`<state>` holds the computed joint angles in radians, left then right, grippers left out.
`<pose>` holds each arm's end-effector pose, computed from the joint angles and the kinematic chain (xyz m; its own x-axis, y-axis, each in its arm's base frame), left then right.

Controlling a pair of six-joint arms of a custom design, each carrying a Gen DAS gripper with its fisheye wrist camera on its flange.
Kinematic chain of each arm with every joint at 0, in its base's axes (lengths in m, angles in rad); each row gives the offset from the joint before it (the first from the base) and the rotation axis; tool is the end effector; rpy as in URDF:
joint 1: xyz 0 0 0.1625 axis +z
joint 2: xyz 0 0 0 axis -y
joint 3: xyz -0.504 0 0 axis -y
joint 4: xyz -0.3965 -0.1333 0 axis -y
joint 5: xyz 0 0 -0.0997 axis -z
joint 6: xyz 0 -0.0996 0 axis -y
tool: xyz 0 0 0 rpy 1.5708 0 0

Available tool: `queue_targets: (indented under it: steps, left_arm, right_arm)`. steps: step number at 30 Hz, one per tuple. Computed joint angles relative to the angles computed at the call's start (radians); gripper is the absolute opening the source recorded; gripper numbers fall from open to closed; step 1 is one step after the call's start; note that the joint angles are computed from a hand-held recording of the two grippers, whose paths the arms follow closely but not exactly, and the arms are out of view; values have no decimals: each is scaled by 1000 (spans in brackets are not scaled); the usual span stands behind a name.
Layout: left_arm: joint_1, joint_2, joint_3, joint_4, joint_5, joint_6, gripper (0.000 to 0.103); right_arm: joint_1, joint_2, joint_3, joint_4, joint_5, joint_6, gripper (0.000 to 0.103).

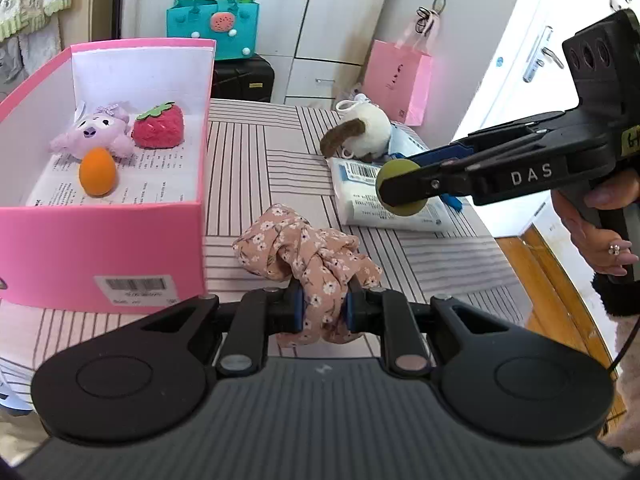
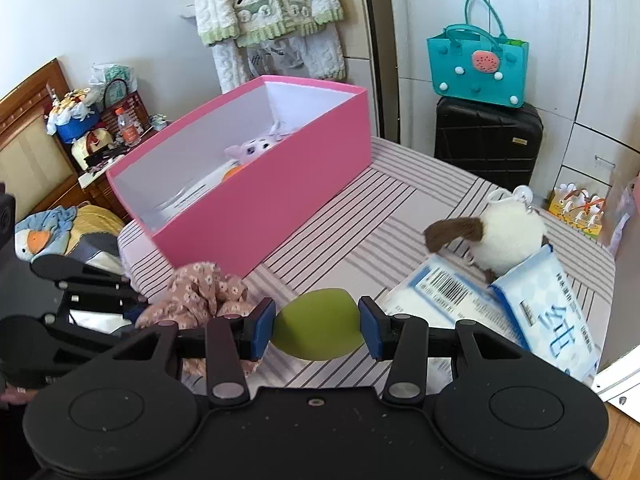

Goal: Organize soft objects
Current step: 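Carry the scrunchie and green ball with both grippers over the pink box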

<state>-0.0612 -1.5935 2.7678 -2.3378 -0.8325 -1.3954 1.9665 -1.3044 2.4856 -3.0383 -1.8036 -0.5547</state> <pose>-0.2159 -0.1875 0.1935 -0.8481 0.1813 -0.4979 0.4665 0.7010 -0.5394 0.2584 -0.3324 0.2171 -0.5898 -0.7339 0.3369 -0.8004 0.5866 -0.1235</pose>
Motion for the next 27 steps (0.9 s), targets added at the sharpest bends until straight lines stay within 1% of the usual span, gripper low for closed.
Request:
queue_targets:
  steps: [4,11,15,20,23,27]
  left_arm:
    - [-46,-87,-30,154,-17,-20,18]
    - [-96,-232,-100,367,-47,10,18]
    - [-84,-301,-134,388,-90,79,18]
    - [-80,-352,-178,436,-136,126,18]
    - [-88,-376,-205,485,-144,136,18]
    - [-89,-401,-235,567,-123,123,18]
  right_arm:
    - [23,-16,17,1,-12,10,50]
    - [69,-48,40,-37,-16,17,51]
    - [99,-55,34,-30,-16,19,51]
    - [126,-51,12,-2,1,23,51]
    - [141,-38,-3,4,10,20,51]
    - [156,-10,-23,-6,26,6,51]
